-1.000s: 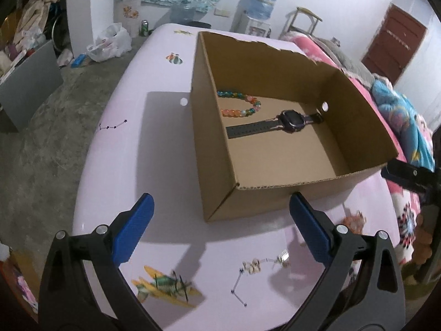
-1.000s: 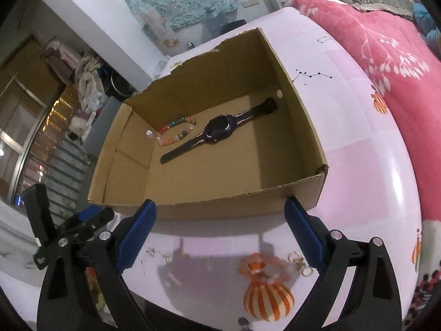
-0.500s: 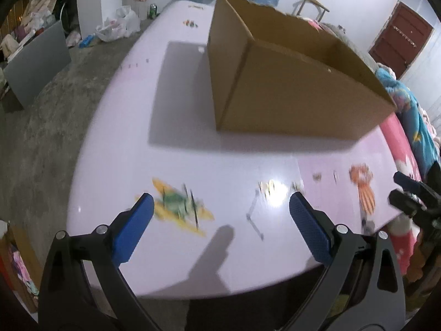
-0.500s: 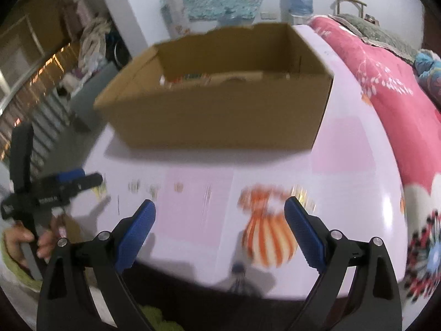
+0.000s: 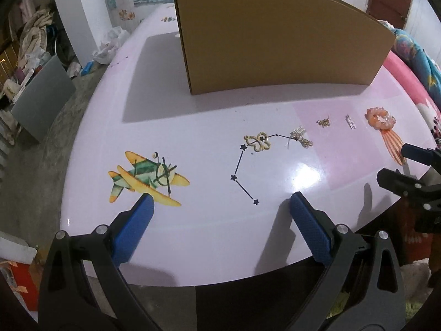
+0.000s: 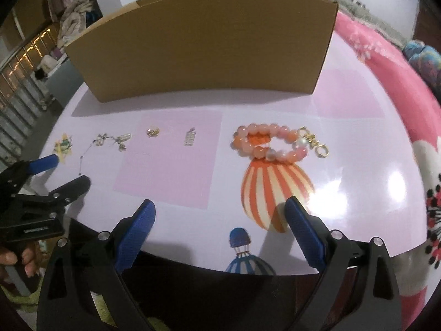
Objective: Organize jewelry
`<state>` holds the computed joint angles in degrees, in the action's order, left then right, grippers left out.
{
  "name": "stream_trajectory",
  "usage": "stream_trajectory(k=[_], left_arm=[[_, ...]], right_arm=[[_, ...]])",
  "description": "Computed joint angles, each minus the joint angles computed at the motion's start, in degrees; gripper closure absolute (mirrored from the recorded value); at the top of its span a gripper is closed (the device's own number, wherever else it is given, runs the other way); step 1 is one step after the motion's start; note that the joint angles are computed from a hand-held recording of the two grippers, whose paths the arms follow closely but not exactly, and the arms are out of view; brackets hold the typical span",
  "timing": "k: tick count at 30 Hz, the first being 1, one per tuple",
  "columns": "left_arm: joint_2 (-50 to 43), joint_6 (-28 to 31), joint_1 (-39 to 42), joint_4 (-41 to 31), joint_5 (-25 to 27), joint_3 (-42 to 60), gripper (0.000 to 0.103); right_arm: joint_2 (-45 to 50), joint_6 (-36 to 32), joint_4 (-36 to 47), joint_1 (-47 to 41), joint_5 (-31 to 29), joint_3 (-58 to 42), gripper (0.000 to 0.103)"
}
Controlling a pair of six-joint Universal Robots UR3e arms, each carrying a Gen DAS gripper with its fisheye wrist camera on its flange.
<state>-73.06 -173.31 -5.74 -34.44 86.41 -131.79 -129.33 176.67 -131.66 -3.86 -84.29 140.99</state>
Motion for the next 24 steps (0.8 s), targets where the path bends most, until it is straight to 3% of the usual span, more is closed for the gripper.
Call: stream_trajectory(k=[4,15,24], left_arm=[[0.1,0.6,0.2,1.8,-0.3,-1.3,0.007],[-2.3,1.2,0.3,-3.4,-0.3,3.3,0.007],[-3.2,1.5,0.9,-1.9,-0.6,3.0,0.007]], right_arm=[[5.1,2.5,-4.9,6.8,-7.1,-0.5,0.007],[2.0,-0.3,-1.5,4.1,-4.5,-0.4,0.006],[3.0,-0.4,-3.1,4.1,-5.1,-0.3,0.006]])
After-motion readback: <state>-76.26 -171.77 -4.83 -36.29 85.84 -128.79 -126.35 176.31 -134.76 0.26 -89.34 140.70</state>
